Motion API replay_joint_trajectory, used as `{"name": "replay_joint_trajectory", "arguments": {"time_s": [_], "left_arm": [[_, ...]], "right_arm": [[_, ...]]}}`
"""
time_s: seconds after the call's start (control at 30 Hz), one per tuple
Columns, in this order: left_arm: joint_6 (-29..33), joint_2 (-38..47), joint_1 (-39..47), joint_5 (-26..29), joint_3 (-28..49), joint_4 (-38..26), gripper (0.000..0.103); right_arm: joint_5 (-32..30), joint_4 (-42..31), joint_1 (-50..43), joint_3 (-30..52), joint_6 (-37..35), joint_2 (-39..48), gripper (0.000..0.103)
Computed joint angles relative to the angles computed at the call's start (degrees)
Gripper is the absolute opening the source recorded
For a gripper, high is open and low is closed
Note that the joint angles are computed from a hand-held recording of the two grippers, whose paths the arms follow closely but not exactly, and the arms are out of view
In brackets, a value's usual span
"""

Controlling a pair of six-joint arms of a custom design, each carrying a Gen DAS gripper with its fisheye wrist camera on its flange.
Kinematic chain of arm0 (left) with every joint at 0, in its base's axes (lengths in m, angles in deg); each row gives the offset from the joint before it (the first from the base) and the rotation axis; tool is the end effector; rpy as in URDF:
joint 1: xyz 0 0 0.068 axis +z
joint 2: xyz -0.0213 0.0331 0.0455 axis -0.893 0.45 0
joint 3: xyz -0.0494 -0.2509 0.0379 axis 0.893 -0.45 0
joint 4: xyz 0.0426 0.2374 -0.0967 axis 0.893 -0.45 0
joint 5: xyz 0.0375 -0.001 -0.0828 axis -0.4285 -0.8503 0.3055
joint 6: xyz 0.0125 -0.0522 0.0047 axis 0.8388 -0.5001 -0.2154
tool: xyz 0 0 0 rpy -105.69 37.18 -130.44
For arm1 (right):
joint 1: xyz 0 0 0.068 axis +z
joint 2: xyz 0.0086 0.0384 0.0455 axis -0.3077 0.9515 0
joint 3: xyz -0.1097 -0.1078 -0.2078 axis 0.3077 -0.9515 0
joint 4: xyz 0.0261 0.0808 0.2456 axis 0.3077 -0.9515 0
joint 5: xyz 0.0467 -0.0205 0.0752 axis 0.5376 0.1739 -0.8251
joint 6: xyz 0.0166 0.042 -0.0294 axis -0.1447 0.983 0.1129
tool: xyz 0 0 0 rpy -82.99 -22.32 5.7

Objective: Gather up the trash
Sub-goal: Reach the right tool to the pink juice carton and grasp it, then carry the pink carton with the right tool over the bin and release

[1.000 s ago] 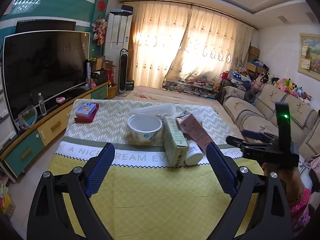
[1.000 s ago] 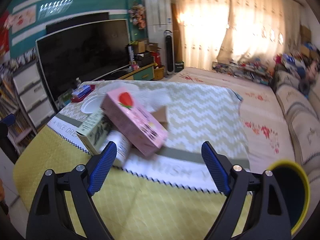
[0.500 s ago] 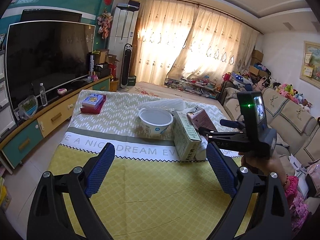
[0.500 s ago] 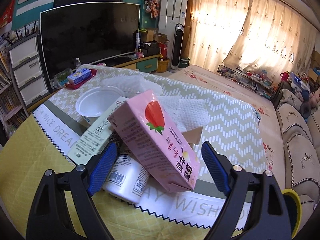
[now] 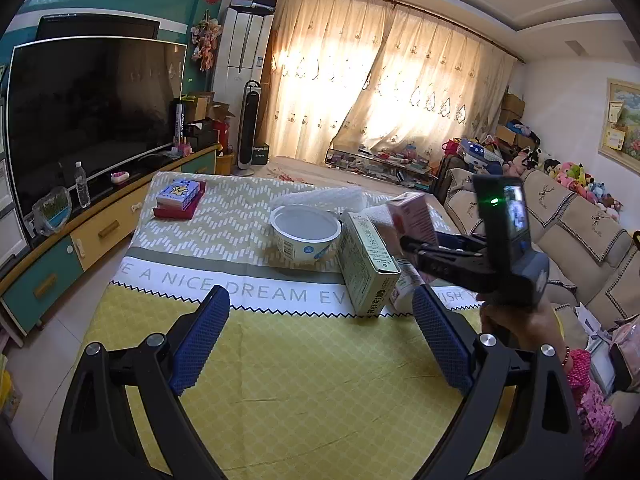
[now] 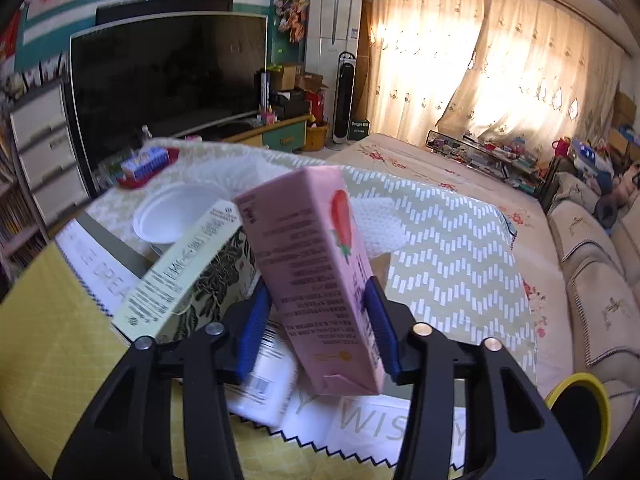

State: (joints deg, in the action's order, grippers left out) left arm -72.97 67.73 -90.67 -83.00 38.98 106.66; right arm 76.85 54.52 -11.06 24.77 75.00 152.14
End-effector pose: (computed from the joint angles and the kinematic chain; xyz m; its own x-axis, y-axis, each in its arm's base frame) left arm 0.1905 -0.0946 0.1054 -0.5310 -0.0428 -0.8463 0.2352 0.9520 -0.1958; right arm 0.2930 0.0363 0.1049 -0.6072 -0.1364 -0.7827 -0.1801 0.9831 -0.0317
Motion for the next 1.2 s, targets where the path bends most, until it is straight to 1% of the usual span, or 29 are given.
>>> {"name": "replay_joint_trajectory", "arguments": {"time_s": [0.07,0.13,0.2,0.37,0.5,0.6,0.67,0.73,0.77,0.87,0.93,1.1,1.2], "left_arm": [[-0.10,0.97,0.09,0.09,-0.01,0.76,0.091],[-0.32,1.72,0.08,0.31,0.12,1.15,0.091],[-0.44,2.81,0.11,0.50,0.23,1.93,0.091],[-1.28,6.97,-0.84,0.44,0.53,5.10,0.091],[-2.24,10.59,-2.63,-0.47,1.10,7.50,0.091],[-2.66,12.80,-4.45,-1.58,2.04,8.24,0.091],[-3.14,14.76,-5.80,-2.08,3.00,8.92,0.091],[-3.45,16.43,-7.07,-2.78,3.86,9.46,0.091],[-3.62,17.21,-7.71,-3.10,4.39,9.52,0.091],[-3.81,19.29,-9.30,-3.68,6.05,9.13,0.091],[-3.88,19.78,-10.50,-4.44,6.88,8.42,0.091],[-4.21,21.08,-13.06,-6.48,9.34,6.42,0.091],[-4.01,22.40,-13.12,-6.31,10.80,5.94,0.091]], "right_arm": [[-3.18,-0.34,-1.99,-2.15,1.07,-3.48,0.042],[-6.48,-1.28,-4.09,-4.37,2.29,-7.38,0.038],[-10.96,-1.78,-7.24,-7.24,3.58,-11.63,0.037],[-18.39,-3.76,-15.34,-13.70,4.62,-20.39,0.036],[-23.05,-6.33,-22.11,-17.88,3.19,-26.29,0.036],[-26.25,-8.54,-29.42,-20.91,0.85,-30.93,0.036],[-29.10,-10.28,-35.97,-21.71,-1.36,-32.19,0.037],[-31.41,-11.46,-42.29,-21.54,-3.93,-31.69,0.037],[-32.95,-11.64,-46.94,-20.80,-5.88,-29.86,0.037],[-36.15,-10.94,-55.68,-17.88,-9.29,-23.11,0.036],[-36.77,-9.27,-60.18,-15.85,-10.38,-18.36,0.037],[-36.94,-4.98,-67.69,-10.85,-11.94,-7.38,0.037],[-35.47,-3.13,-68.90,-8.86,-11.97,-2.95,0.037]]}}
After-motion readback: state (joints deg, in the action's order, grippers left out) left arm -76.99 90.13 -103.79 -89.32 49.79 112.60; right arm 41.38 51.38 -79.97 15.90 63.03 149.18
